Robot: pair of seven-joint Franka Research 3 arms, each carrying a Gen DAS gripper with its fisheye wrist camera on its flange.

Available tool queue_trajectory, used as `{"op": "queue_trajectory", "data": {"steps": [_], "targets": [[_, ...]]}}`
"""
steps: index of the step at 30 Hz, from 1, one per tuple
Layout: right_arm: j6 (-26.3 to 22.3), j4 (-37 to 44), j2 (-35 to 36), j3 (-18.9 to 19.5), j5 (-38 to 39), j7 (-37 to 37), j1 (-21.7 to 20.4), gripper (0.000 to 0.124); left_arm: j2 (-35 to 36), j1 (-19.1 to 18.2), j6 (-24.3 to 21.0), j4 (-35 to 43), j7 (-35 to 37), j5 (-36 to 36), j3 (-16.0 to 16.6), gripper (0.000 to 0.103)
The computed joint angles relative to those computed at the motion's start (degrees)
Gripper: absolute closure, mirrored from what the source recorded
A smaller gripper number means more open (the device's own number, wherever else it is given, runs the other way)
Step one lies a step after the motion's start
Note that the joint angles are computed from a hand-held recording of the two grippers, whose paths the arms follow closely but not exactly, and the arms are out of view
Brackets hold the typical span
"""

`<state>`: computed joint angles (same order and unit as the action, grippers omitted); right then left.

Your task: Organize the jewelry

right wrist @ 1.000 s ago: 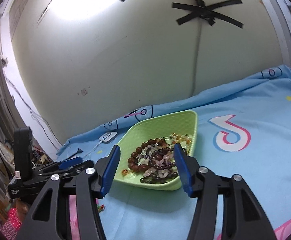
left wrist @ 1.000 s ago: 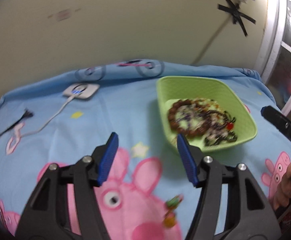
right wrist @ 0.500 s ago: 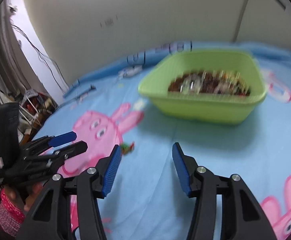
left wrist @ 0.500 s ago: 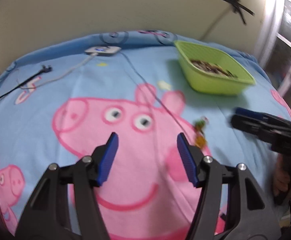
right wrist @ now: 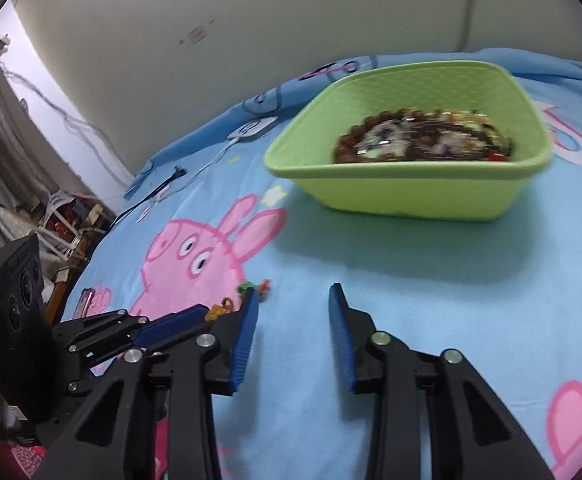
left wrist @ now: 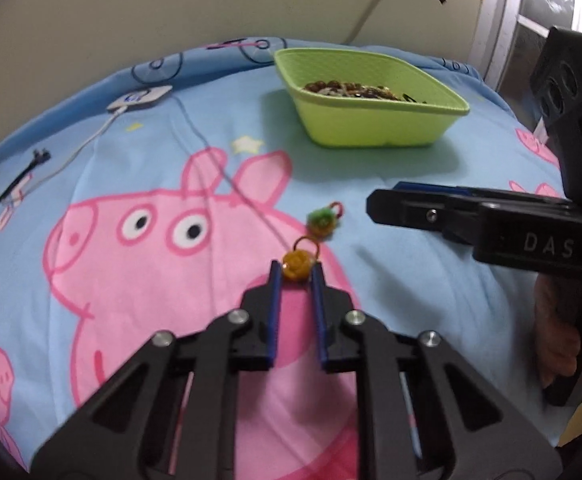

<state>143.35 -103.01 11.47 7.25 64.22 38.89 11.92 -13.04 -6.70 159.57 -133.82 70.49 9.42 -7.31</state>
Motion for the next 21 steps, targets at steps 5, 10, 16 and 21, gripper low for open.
{"op": "queue_trajectory", "data": {"steps": [5,10,16,21], "targets": [[0.6,3.1,1.5,0.6,-6.3,0.4,2.2,0.107,-4.1,1.6,0.1,-4.1,-2.5,1.9,-0.1,0.089],[3.9,1.0,0.6,0.9,-14.5,1.4,3.7,0.124,-6.7,3.0,-0.1,-6.4,-5.8,4.9,-1.0,0.089],[4.0,-11.4,-8.8,-0.4,-6.6,-7.7,2.1,0.124,-6.9,3.9,-0.4,-6.4,-8.8,8.5,-2.0,0.089],[9.8,-22.9,-17.1,-2.8,-0.2,-14.6,4.1,0.124,-6.9,4.8,-1.3,-6.1,-11.6,12.2,-3.1,0.088]]}}
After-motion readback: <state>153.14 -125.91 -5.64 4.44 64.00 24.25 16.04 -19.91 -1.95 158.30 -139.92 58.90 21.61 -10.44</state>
